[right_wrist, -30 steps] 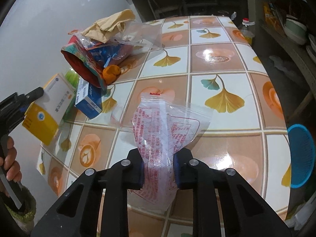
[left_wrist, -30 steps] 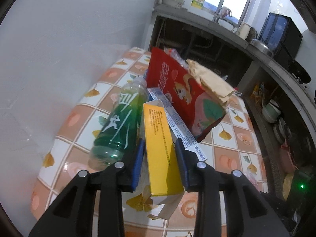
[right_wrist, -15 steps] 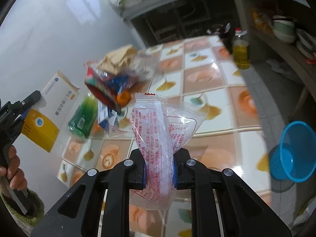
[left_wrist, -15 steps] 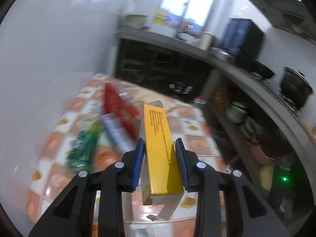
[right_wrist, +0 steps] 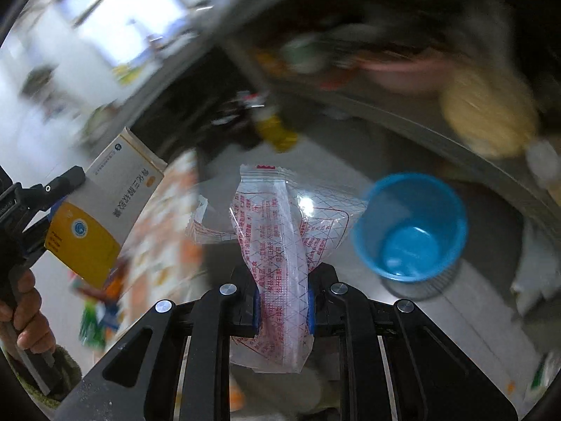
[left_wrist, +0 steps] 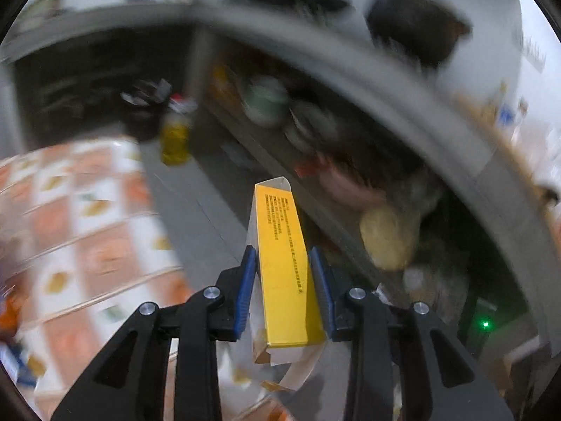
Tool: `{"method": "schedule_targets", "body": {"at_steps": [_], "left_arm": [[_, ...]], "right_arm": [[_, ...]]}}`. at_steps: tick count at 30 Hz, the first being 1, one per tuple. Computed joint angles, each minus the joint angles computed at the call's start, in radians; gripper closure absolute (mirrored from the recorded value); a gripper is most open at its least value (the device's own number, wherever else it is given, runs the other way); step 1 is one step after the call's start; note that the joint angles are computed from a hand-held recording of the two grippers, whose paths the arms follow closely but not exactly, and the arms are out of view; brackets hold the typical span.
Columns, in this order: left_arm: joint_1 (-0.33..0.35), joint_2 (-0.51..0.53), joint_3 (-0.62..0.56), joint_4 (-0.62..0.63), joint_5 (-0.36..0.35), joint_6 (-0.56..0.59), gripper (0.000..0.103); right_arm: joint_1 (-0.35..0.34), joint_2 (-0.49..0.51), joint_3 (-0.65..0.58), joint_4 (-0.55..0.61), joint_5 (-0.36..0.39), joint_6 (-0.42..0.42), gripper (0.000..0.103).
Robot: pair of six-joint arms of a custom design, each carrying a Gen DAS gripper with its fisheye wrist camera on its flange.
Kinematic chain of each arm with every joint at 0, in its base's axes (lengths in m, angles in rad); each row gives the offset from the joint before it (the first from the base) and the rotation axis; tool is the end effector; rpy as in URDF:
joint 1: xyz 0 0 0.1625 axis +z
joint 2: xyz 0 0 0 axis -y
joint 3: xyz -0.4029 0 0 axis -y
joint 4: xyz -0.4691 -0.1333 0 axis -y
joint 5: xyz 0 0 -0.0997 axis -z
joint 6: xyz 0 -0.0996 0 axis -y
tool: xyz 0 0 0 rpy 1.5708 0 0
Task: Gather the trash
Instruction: 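Carry the box and bag to the blue wastebasket and open both tools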
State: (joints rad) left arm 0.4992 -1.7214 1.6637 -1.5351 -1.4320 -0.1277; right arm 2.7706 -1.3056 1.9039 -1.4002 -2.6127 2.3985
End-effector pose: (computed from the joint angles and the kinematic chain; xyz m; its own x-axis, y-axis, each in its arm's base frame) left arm -0.3771 -0.3731 0.4915 -0.5847 0.8000 -0.1344 0.8099 0.5853 -0.0394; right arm 0.5110 -0.1480 0.1817 -0.7304 0.6828 0.0135 0.2384 0.2735 -0.9318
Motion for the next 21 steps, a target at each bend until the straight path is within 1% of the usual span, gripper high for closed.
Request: {"method": "schedule_targets", "body": {"at_steps": [1, 2, 4, 6, 7, 9, 11, 12, 13, 14, 15, 16, 17, 18, 19, 20, 21], "left_arm": [[-0.010, 0.026, 0.028, -0.003, -0.004, -0.004, 0.072], [-0.018, 0.056, 0.047, 0.008, -0.012, 0.002, 0.072], [-0.025, 0.129, 0.088, 0.014, -0.007, -0.007, 0.072], [-0.016, 0.206, 0.122, 0.026, -0.028, -0.002, 0.072], [-0.009, 0.237, 0.143, 0.022, -0.027, -0.010, 0.072], [0.006, 0.295, 0.176, 0.008, -0.033, -0.039, 0.072], [0.026, 0.343, 0.192, 0.000, -0.056, -0.072, 0.072], [0.034, 0.359, 0.196, -0.007, -0.061, -0.084, 0.072], [0.040, 0.383, 0.200, -0.019, -0.065, -0.092, 0.071], [0.037, 0.400, 0.203, -0.025, -0.057, -0.082, 0.071], [0.029, 0.410, 0.211, -0.034, -0.035, -0.071, 0.070], [0.027, 0.423, 0.211, -0.042, -0.019, -0.068, 0.070], [0.030, 0.440, 0.206, -0.044, -0.007, -0.069, 0.070], [0.036, 0.461, 0.193, -0.034, -0.005, -0.080, 0.067], [0.041, 0.471, 0.183, -0.024, -0.008, -0.098, 0.058], [0.041, 0.476, 0.181, -0.031, -0.017, -0.115, 0.054], [0.039, 0.478, 0.181, -0.043, -0.025, -0.124, 0.050]], "right_arm": [[-0.011, -0.025, 0.033, -0.004, 0.018, 0.029, 0.086], [-0.025, -0.059, 0.081, -0.038, 0.032, 0.044, 0.086], [-0.061, -0.123, 0.172, -0.118, 0.053, 0.044, 0.086], [-0.104, -0.187, 0.270, -0.233, 0.069, 0.019, 0.086], [-0.130, -0.225, 0.326, -0.297, 0.077, 0.005, 0.086], [-0.174, -0.282, 0.404, -0.375, 0.100, -0.007, 0.086], [-0.226, -0.343, 0.487, -0.468, 0.122, -0.036, 0.086], [-0.242, -0.350, 0.505, -0.500, 0.128, -0.048, 0.086], [-0.272, -0.372, 0.536, -0.543, 0.131, -0.079, 0.084], [-0.289, -0.379, 0.542, -0.558, 0.133, -0.097, 0.083], [-0.303, -0.383, 0.548, -0.568, 0.135, -0.105, 0.079], [-0.324, -0.395, 0.564, -0.594, 0.131, -0.122, 0.072], [-0.341, -0.407, 0.580, -0.613, 0.128, -0.129, 0.069], [-0.350, -0.416, 0.588, -0.606, 0.127, -0.119, 0.066], [-0.352, -0.424, 0.588, -0.586, 0.122, -0.108, 0.064], [-0.356, -0.425, 0.582, -0.555, 0.115, -0.096, 0.063], [-0.357, -0.426, 0.570, -0.510, 0.113, -0.081, 0.059]]}}
